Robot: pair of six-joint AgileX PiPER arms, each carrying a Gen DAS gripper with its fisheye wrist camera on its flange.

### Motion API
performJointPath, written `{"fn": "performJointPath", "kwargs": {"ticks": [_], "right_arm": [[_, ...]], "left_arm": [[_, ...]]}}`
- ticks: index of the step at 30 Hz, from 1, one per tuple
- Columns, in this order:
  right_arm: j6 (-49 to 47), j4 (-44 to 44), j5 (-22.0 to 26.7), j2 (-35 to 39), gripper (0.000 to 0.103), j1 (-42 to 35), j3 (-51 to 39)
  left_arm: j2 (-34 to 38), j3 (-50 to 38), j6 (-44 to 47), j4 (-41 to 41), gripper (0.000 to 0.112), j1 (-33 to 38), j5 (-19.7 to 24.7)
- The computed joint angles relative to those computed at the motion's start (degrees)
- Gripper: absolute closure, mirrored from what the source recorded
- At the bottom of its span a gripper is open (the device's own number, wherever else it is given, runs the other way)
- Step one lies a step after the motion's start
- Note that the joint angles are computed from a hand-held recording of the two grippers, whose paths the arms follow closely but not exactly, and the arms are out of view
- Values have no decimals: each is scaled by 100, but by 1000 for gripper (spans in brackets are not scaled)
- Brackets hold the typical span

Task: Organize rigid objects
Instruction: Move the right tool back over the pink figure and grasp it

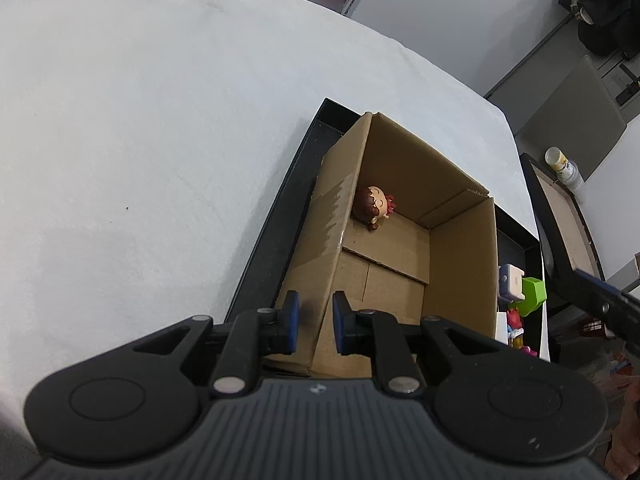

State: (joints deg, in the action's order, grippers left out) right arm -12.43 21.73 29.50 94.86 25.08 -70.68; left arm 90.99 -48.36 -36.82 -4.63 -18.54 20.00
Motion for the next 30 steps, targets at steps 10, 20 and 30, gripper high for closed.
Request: {"fn": "performJointPath", "kwargs": {"ticks": [10, 20, 30], "right_arm": [[93, -605, 857, 104, 35, -526, -243], [-62, -798, 1637, 514, 48, -1310, -276], [91, -1067, 1806, 902, 55, -1620, -31]], "left_arm": [[0, -38, -399, 334, 96, -113, 56], [-34, 29, 15, -24, 96, -7, -8], [-13, 115, 748, -743, 96, 181, -64]]}}
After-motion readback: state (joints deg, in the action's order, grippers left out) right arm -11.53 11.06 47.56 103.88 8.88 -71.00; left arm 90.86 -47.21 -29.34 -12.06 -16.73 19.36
